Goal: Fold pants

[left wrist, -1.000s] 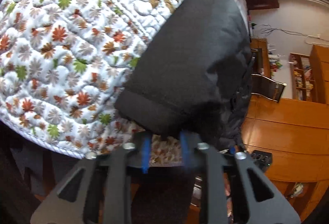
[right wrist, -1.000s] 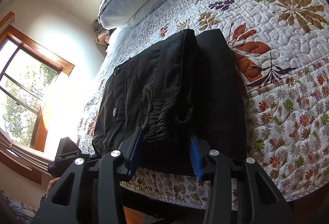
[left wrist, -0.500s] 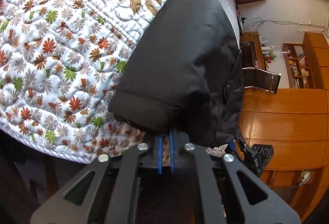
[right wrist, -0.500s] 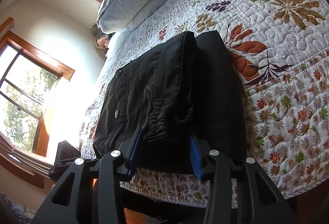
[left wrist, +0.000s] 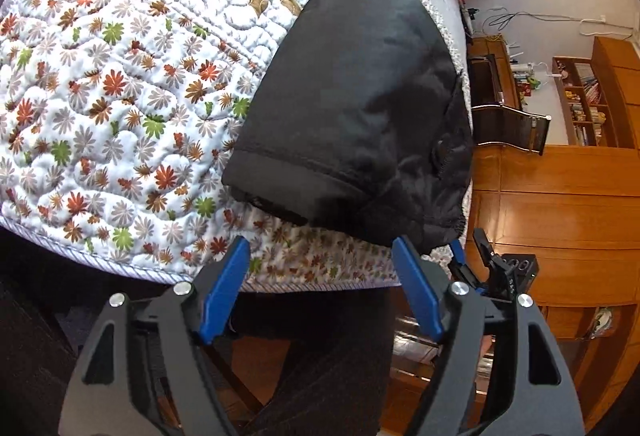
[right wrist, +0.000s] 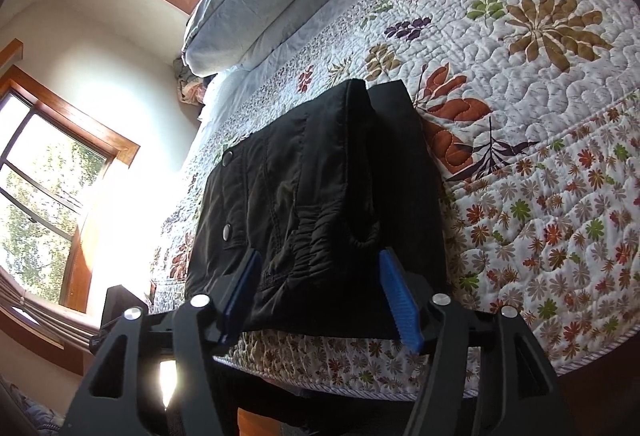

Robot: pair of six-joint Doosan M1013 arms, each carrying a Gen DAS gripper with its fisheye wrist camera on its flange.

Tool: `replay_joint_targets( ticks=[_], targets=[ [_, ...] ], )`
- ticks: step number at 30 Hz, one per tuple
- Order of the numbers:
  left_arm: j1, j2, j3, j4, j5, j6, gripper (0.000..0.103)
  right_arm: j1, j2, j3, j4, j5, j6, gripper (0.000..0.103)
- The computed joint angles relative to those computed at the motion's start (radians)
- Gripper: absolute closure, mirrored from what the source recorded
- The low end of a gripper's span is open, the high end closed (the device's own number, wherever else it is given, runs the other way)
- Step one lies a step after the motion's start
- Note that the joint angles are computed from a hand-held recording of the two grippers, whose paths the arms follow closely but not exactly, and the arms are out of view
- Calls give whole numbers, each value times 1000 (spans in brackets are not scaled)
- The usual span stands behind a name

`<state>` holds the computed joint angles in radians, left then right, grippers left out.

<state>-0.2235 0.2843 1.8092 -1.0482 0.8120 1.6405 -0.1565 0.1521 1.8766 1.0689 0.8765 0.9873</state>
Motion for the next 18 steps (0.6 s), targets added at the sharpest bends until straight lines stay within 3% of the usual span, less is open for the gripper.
replay_joint_targets(
  ticks=[1,3,5,10,18],
  targets=[
    [10,-13,7,-11,-16,14,23,-8,0,-4,-1,10,16,18],
    [22,-39,9,50,-91,-19,10,-33,7,-11,38,47,21,15],
    [27,-35,-23,186,-129,-74,10,-54,23,-24,56,75,45,11],
    [24,35,-124,416,-63,-143,10,-70,80,-75,16,154,131,11],
    [7,86,-176,392,-24,-26,10,-51,114,-97,-16,198,114,9]
  ],
)
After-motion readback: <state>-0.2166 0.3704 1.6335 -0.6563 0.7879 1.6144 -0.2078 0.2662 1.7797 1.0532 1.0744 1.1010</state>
